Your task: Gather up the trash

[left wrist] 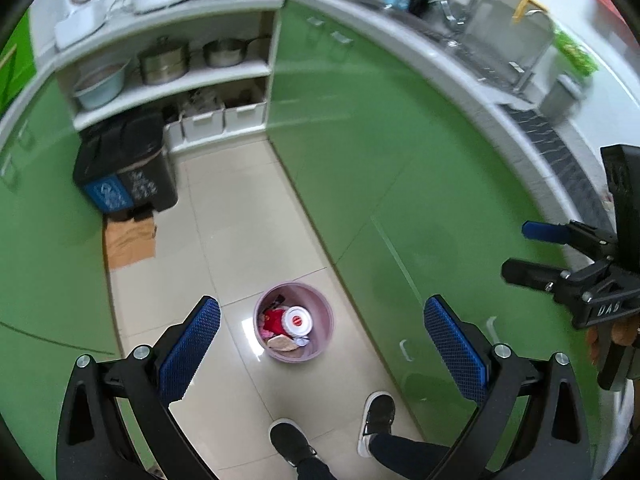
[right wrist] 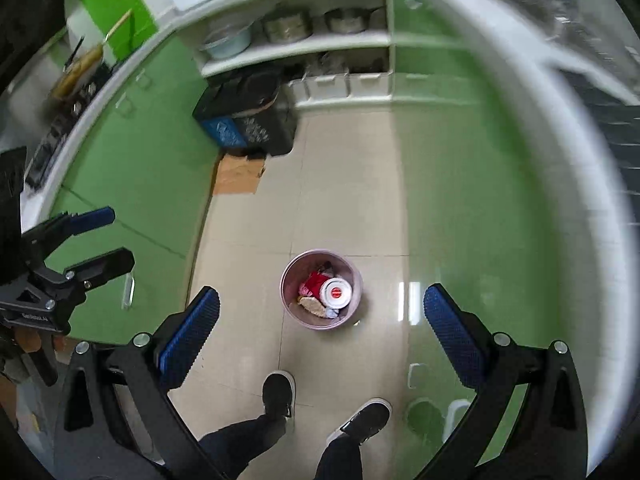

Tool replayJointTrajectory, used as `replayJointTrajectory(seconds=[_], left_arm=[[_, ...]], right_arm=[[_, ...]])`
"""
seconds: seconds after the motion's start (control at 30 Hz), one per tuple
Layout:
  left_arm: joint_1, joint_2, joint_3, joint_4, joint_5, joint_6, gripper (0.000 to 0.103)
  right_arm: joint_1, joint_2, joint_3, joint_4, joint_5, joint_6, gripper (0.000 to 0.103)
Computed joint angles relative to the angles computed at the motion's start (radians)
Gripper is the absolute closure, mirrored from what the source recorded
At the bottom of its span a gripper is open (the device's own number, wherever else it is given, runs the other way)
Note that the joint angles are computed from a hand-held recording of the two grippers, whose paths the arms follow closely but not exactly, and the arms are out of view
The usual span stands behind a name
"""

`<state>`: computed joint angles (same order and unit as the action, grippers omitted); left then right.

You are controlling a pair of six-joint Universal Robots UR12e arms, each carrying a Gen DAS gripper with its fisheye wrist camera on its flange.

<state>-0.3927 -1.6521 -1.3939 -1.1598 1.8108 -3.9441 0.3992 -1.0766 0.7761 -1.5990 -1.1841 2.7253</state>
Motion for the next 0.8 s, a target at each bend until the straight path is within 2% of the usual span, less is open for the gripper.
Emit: replayJointTrajectory(seconds=[0.3, 0.5, 0.67, 0.8], left_arm=[[-0.042, -0.131, 0.291, -0.093, 0.007, 0.112, 0.006], [-0.077, -0.252, 0.506, -0.126, 0.012, 0.177, 0.005], [-0.100, -0.368, 0.697, -0.146, -0.007, 0.235, 0.005], [-0.114, -0.462, 0.858, -0.198, -0.035, 0.274, 0.005]], right_arm=[[-0.107, -0.050, -0.070, 0.024, -0.012, 0.070, 0.003], [-0.194, -0.090, -0.058, -0.001, -0.024, 0.100, 0.003], [-0.251, -0.104, -0.059, -0.041, -0.028, 0.123, 0.003], [-0.287, -0.114, -0.054, -0.068, -0.025, 0.136, 0.003]])
